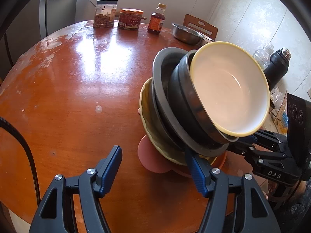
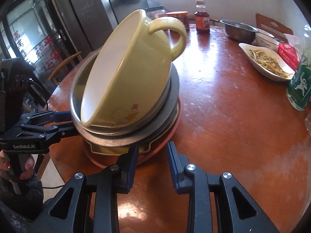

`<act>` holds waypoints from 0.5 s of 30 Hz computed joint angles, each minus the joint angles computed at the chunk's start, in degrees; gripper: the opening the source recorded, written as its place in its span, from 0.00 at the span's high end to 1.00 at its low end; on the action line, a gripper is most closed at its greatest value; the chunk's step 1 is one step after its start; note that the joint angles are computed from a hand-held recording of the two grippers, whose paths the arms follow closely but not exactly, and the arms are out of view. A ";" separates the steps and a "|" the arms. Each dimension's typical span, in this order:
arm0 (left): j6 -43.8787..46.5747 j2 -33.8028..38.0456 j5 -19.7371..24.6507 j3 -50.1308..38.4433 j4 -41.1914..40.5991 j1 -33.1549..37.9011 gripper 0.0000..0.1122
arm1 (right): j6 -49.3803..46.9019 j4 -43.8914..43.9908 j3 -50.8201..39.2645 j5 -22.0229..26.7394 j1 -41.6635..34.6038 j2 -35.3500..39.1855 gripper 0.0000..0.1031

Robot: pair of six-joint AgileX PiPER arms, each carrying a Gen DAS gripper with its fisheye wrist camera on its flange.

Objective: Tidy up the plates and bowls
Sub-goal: 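Lower the combined stack onto the table with the left gripper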

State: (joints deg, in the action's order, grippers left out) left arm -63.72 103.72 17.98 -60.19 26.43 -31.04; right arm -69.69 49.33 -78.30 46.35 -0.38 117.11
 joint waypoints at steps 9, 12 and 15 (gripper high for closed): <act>0.55 -0.02 0.96 -0.31 0.79 1.16 0.41 | 3.71 -1.51 -0.77 -1.31 2.18 0.12 0.67; 0.53 0.23 1.64 -0.78 1.37 1.43 0.41 | 5.32 -1.72 -0.11 -2.21 3.01 -0.33 0.66; 2.04 0.43 1.77 -1.08 0.38 2.29 0.41 | 7.00 -1.25 -0.22 -1.99 3.30 -0.02 0.63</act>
